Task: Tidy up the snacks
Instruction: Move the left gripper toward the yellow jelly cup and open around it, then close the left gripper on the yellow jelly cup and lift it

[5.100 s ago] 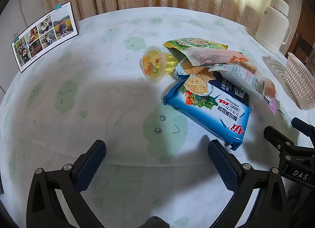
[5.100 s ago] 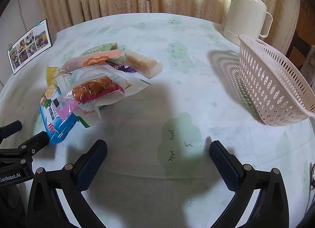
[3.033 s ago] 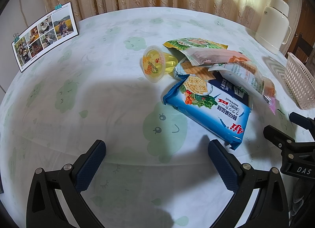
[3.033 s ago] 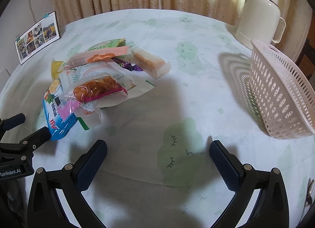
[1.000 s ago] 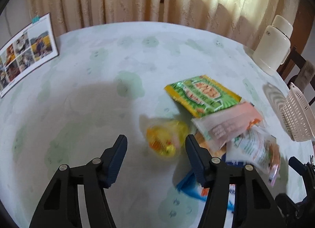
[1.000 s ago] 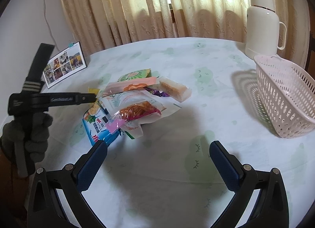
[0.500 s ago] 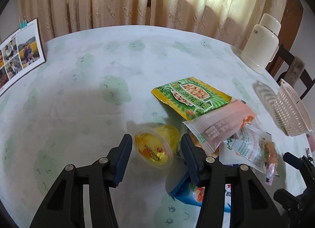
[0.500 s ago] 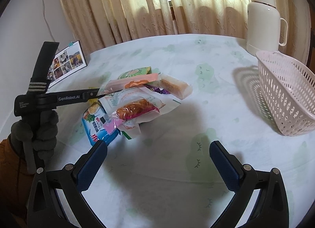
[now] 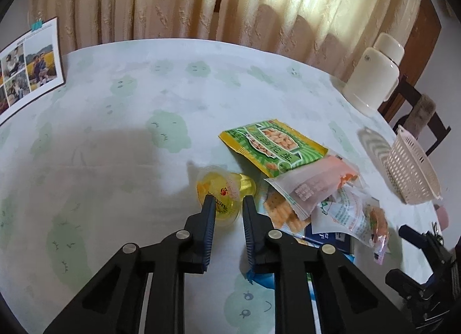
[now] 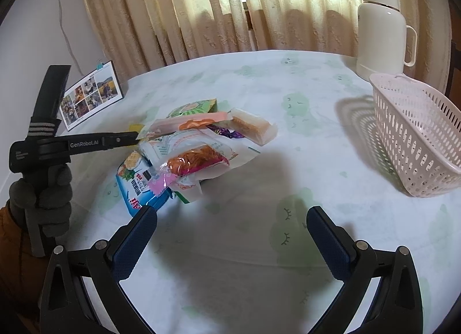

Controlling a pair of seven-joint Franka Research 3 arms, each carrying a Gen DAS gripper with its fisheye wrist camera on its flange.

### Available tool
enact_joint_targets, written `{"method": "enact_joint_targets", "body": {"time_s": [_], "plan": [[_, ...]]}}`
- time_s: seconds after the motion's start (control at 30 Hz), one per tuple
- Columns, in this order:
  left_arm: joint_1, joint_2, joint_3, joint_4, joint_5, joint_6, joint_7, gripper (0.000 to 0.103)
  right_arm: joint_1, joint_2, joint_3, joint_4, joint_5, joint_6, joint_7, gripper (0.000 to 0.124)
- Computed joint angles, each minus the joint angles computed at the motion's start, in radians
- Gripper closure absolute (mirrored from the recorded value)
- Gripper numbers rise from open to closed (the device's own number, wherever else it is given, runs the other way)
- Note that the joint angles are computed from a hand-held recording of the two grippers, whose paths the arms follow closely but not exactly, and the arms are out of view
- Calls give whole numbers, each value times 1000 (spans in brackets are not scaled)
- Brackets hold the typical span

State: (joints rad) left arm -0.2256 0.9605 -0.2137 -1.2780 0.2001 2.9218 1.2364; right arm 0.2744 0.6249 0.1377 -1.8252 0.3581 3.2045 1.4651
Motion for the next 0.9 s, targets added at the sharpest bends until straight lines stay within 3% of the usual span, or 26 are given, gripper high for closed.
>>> {"method": "enact_joint_targets", "body": {"time_s": [0.17,0.33,0.4,0.53,0.67,0.77,0.9], "plan": [[-3,-11,16,-16,0,7,-22,81,23,-3,-26,1,-2,-7,13,21],[-84,-31,157,-23,54,-3,-162,80,12,-5,-16,-7,-2,3,15,21],[-84,-32,173,-23,73,-19,-206,78,8,-6,-11,-8,-3,5,13,21],[-16,-22,103,-13,59,-48,-207,71,-3,-6,1,-12,-3,12,10,21],[35,-12,32,-7,30,-33,-168,48,-14,-7,14,-14,-2,15,5,21],[71,9,-32,24,-18,-65,-120,45,-16,-9,16,-17,-1,15,4,21],[54,39,-34,89,-62,-137,-105,45,-17,-9,17,-16,0,15,3,21]]}}
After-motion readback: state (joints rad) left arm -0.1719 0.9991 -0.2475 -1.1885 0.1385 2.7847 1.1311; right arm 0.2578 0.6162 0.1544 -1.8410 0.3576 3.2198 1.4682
